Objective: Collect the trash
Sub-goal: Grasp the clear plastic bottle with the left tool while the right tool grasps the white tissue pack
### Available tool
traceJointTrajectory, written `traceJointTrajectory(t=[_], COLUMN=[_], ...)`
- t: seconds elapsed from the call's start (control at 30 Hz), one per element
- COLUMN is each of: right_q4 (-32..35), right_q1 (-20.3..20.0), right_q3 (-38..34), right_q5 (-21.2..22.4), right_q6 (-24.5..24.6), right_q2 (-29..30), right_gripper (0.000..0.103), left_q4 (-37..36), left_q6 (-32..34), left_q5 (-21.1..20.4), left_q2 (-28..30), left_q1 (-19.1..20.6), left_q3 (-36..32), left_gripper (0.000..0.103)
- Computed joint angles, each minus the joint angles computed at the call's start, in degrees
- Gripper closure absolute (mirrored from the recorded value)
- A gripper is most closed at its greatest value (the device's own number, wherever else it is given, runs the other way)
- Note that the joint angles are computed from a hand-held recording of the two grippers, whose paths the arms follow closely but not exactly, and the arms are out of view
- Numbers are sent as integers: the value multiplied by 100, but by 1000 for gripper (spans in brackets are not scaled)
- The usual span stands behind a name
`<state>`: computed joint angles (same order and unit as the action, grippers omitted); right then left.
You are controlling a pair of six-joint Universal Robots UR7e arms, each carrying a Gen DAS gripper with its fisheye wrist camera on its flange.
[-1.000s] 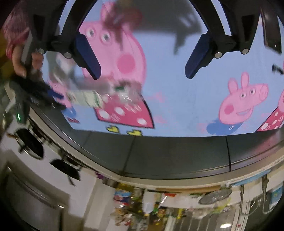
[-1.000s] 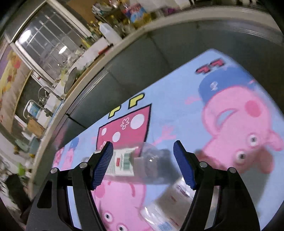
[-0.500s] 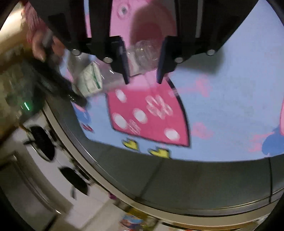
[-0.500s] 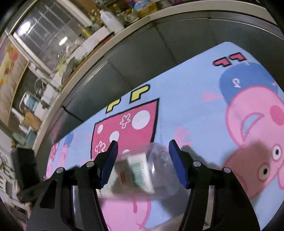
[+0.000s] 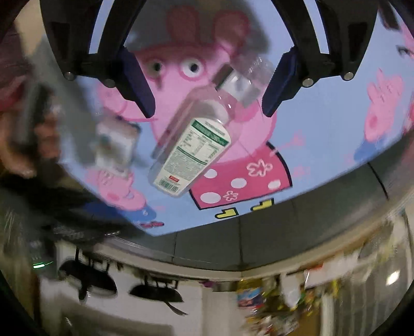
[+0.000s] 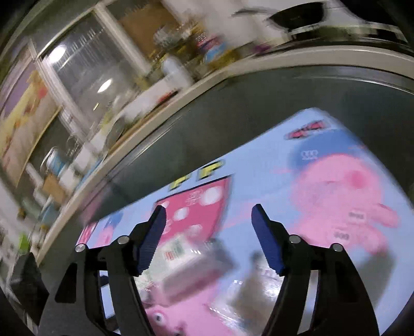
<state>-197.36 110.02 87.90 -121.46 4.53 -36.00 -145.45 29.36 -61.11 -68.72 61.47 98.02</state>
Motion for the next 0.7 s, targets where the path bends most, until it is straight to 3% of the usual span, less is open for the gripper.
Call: traceJointTrajectory(t=[0.07,0.2,0.4,0.57,0.67,0.7], right_q4=[-418,-979,-297,141,392,708], right_q1=[-57,-165,-208,84,186,209], right_q3=[596,1538,1193,-19,-509,-646], right_q5=[-194,-409,-434,-1280,-1658,-1785], right_q6=[352,1005,1090,21,-583,-605], right_q2=[-275,-563,-153,699,1069,1130], right_gripper=[34,34,31,18,13,15], left_q4=[-266,35,156,-2,-218,-276], left_q6=[303,391,89,-626,-820,-807], left_q5=[348,501,471,479,508,522], left_q2=[231,508,195,-339,-572,-635], left_q1=[-16,64,37,-19,-74,-101], left_q3=[-28,-298,-7,559,823,895], left_gripper=[20,42,48,55,69,83])
